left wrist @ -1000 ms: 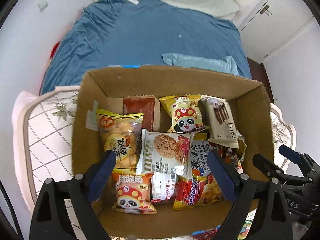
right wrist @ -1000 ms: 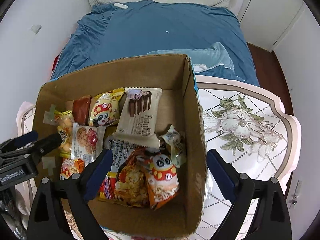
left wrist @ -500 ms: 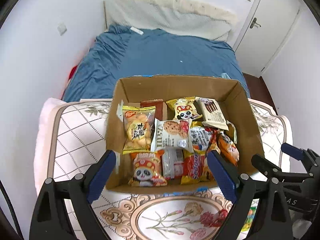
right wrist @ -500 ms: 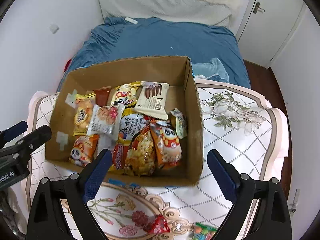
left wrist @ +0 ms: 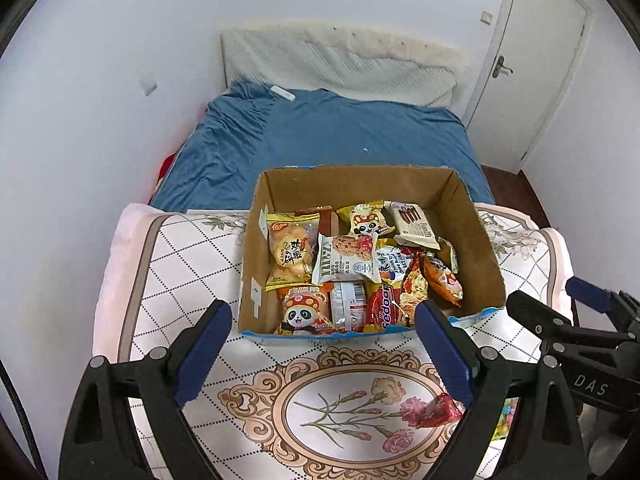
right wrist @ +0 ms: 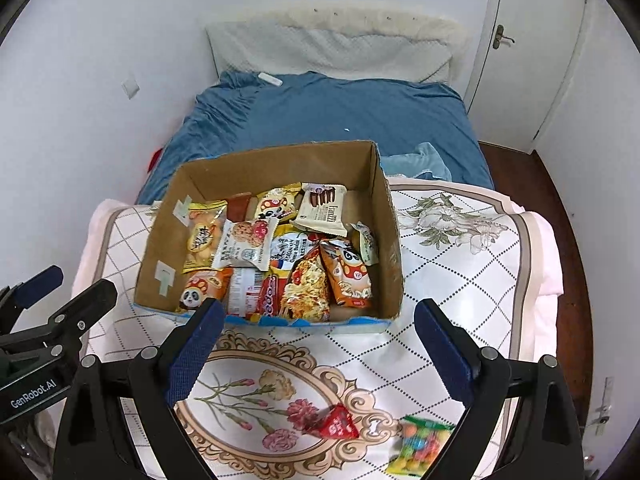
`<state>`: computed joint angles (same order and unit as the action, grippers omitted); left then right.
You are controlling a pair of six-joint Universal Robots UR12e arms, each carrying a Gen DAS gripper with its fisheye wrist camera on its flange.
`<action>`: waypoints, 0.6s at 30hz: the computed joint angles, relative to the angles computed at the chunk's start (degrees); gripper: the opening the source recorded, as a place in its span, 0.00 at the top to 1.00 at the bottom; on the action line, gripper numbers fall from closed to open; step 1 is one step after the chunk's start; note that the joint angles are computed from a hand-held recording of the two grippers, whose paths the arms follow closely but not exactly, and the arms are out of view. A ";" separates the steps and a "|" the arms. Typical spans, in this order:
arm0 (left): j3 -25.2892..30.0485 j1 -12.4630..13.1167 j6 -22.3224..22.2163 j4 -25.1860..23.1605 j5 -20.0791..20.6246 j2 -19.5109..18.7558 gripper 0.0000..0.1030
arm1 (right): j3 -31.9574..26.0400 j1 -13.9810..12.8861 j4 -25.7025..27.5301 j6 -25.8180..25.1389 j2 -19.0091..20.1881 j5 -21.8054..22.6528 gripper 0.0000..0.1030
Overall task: Organize snacks
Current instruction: 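Lift both tools away from the box, then grasp the red triangular packet with the left tool while the right tool grasps the candy bag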
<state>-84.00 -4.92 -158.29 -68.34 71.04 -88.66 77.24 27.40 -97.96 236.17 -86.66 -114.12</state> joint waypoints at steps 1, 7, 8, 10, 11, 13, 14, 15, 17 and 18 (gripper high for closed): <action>-0.29 0.14 -0.10 0.19 -0.14 0.38 0.09 | 0.21 0.26 -0.45 0.33 -0.26 0.16 0.05; -1.63 0.07 -0.63 0.78 0.54 2.27 0.09 | 2.54 1.30 -1.84 2.79 -2.65 1.45 0.05; -1.99 -0.02 -0.55 0.75 0.30 2.67 0.09 | 3.36 1.38 -2.09 3.58 -3.45 1.80 0.04; -2.59 -0.38 -0.28 0.54 0.04 3.29 0.09 | 4.92 1.39 -2.31 4.79 -4.95 2.55 0.04; -2.91 -0.70 0.14 0.20 0.03 3.60 0.09 | 5.72 1.31 -2.23 5.37 -5.74 3.01 0.04; -3.47 -1.40 0.88 -0.76 0.02 4.03 0.09 | 7.87 1.09 -1.56 7.24 -7.75 4.13 0.04; -3.81 -1.93 1.41 -1.51 0.15 4.20 0.09 | 8.90 0.92 -1.10 7.86 -8.67 4.74 0.04; -4.13 -2.54 2.05 -2.53 0.30 4.29 0.09 | 10.20 0.72 -0.20 8.83 -9.80 5.57 0.04; -4.73 -3.96 3.06 -5.13 1.15 4.25 0.09 | 12.65 0.32 0.98 10.91 -11.73 7.07 0.04; -5.05 -4.90 3.89 -7.03 1.67 4.05 0.09 | 14.65 -0.14 1.43 12.51 -13.14 8.63 0.04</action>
